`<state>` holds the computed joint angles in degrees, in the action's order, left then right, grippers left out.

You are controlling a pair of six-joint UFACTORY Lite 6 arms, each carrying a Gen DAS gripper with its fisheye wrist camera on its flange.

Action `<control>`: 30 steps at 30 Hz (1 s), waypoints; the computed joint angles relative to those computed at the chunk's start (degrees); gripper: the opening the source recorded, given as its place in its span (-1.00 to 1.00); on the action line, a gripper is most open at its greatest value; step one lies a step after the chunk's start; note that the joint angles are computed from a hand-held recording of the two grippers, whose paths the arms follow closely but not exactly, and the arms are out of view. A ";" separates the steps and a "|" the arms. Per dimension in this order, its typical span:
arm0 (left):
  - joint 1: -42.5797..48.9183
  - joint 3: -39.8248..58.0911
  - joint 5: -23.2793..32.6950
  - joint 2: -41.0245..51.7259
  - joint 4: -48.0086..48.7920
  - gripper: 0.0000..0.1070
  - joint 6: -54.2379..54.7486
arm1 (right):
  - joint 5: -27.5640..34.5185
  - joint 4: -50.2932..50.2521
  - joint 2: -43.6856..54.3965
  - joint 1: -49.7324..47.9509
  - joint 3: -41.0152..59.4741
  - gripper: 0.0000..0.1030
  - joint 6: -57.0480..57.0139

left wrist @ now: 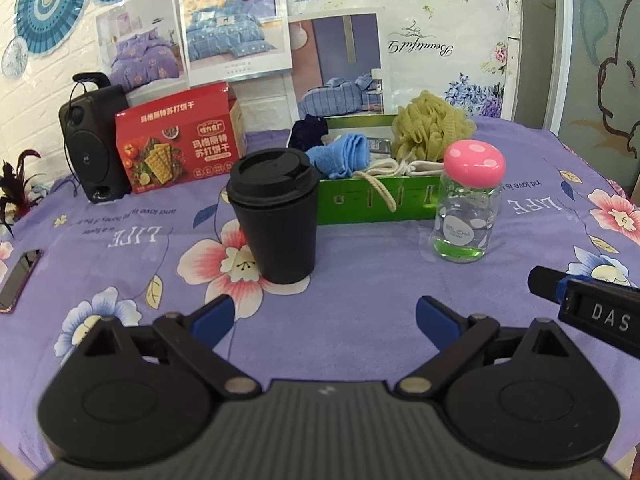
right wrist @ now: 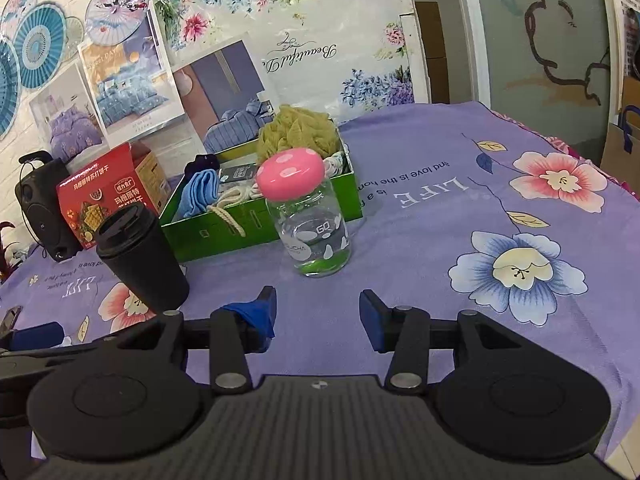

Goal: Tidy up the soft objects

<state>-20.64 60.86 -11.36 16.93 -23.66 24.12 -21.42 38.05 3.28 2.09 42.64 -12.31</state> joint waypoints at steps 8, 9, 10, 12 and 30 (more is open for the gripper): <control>0.40 0.05 0.35 -0.13 1.66 0.81 -1.63 | 0.53 -1.20 1.28 0.37 0.87 -0.41 0.46; 0.46 0.10 0.42 -0.12 2.18 0.81 -2.15 | 0.69 -1.79 1.37 0.22 0.93 -0.40 0.80; 0.54 0.13 0.56 -0.12 3.10 0.81 -2.99 | 0.76 -1.72 1.53 0.26 1.03 -0.40 0.59; 0.59 0.12 0.57 -0.12 3.04 0.81 -3.00 | 0.87 -0.71 1.70 0.47 1.21 -0.40 -0.54; 1.73 0.53 0.96 -0.24 3.50 0.81 -4.21 | 0.20 4.30 1.41 2.10 1.40 -0.39 -6.81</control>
<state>-18.91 61.39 -10.40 16.69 -20.16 19.91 -21.22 42.36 4.69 4.19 44.04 -19.12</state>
